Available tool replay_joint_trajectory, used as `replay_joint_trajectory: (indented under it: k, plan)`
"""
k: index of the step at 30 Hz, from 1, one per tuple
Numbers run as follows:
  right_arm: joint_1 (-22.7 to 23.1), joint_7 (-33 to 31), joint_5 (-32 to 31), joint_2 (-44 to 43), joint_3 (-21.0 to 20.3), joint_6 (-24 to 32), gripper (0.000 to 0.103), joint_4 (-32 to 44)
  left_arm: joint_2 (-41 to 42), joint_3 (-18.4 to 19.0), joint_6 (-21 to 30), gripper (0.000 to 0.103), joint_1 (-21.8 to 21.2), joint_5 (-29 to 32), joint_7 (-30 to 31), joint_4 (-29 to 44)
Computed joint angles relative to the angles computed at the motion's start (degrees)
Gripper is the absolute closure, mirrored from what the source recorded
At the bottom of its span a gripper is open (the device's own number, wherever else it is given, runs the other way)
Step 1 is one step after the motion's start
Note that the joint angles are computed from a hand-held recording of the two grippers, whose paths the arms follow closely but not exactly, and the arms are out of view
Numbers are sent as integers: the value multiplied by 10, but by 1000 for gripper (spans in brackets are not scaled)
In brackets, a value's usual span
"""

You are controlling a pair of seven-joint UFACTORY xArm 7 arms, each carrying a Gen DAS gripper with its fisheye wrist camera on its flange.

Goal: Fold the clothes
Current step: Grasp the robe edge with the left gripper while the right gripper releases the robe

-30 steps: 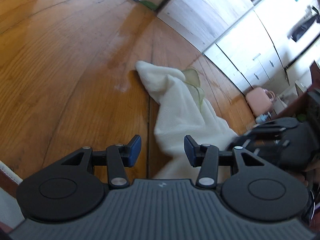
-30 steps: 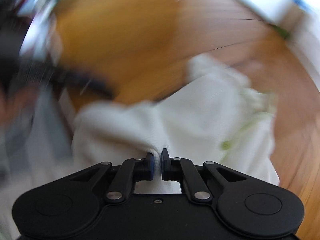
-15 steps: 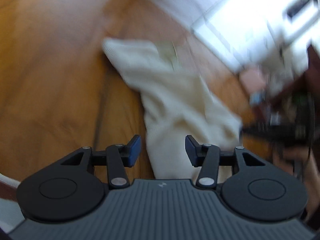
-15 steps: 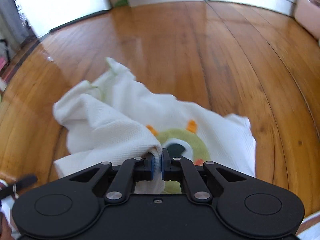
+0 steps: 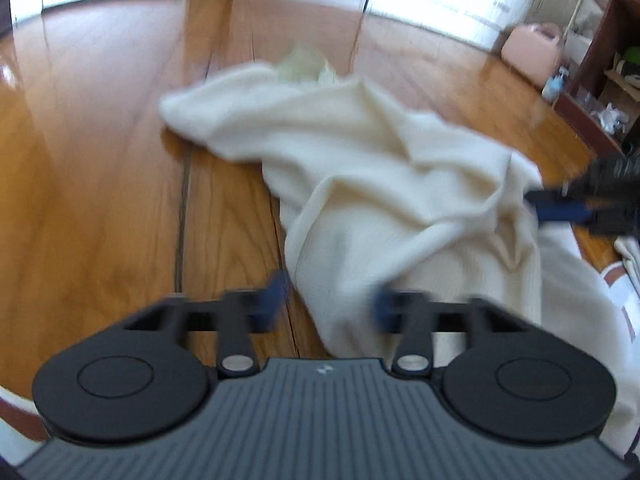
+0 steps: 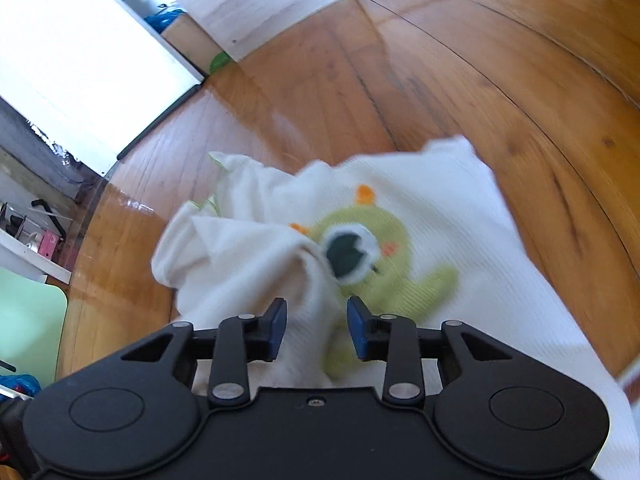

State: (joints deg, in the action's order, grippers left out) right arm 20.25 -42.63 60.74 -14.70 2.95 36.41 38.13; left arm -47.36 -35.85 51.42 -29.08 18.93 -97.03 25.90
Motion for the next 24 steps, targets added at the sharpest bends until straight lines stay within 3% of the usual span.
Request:
replay_joint_trajectory:
  k: [4,7,11,16,20,24]
  plan:
    - [-4,16,-46,-19,6,-33,64,-20,39,-44,103,95,23,35,30,78]
    - [3,21,-82,-21,14,-73,64,-31,44,-81,195,95,49,69,13,129]
    - [-11,120,-210,5,41,-142,64,-42,24,-82,267,95,41,74,9,134]
    - [21,84,-192,10,0,-147,62,-47,-21,-70,355,101,19,60,17,131]
    - [19,96,-198,15,-5,-128,61,-36,-55,-78,516,101,32,107,120,175]
    - [28,54,-191,-5,-11,-91,60,-31,-154,-89,670,101,70,153,187,203]
